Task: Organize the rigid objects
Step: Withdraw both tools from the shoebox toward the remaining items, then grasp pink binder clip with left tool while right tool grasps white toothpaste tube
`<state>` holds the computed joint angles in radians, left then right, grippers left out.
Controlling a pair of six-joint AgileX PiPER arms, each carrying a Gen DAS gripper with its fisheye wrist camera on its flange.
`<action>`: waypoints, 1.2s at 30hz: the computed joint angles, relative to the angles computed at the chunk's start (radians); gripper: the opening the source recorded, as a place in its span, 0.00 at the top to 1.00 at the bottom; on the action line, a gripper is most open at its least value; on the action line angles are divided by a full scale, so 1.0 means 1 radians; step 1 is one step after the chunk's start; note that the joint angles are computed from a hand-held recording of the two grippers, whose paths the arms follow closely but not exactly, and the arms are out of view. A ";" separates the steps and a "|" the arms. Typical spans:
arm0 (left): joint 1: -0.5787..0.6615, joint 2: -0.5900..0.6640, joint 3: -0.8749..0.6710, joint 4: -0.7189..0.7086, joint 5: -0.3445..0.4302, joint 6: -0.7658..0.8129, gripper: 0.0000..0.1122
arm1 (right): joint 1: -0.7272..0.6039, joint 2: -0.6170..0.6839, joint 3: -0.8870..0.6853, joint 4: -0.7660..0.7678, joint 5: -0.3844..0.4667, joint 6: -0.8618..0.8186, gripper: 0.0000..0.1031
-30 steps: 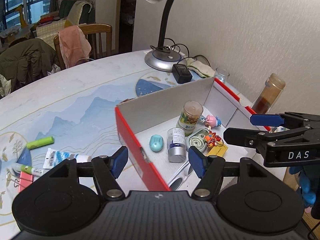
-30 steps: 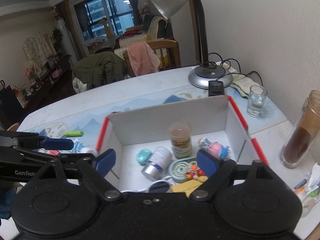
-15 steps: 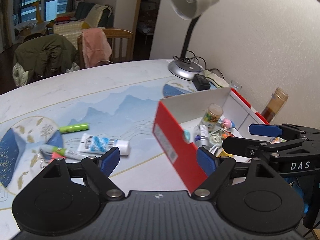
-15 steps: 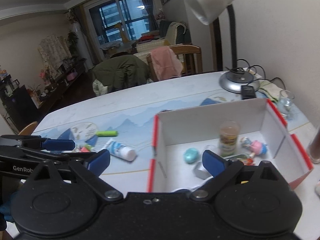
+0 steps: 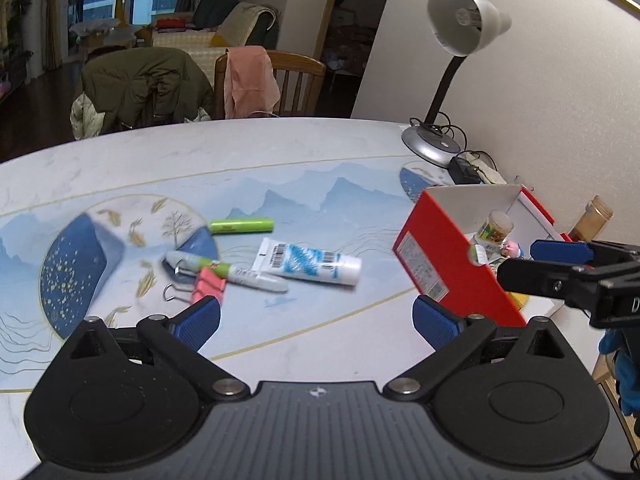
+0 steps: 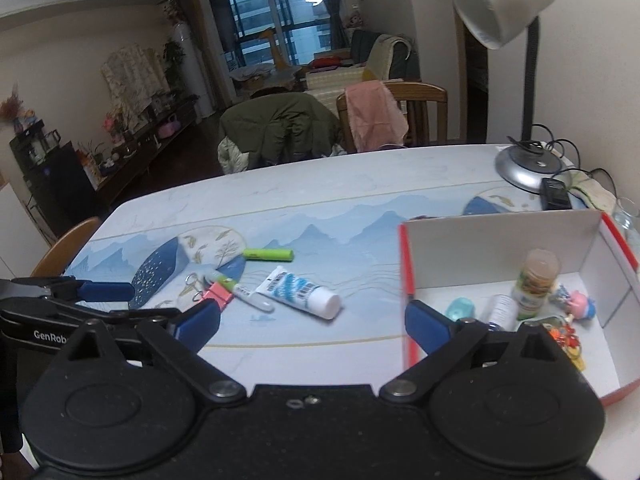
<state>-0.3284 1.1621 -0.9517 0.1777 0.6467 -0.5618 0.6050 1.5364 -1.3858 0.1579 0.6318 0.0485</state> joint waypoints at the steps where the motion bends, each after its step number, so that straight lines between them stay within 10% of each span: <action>1: 0.022 -0.021 0.032 -0.020 -0.028 0.023 0.08 | 0.010 0.009 -0.008 -0.012 0.001 0.013 0.04; 17: 0.270 -0.045 0.187 -0.251 -0.205 0.351 0.08 | 0.106 0.229 -0.213 -0.133 0.045 0.063 0.06; 36: 0.302 0.198 0.178 -0.186 -0.358 0.422 0.08 | 0.109 0.615 -0.675 -0.211 0.297 -0.036 0.20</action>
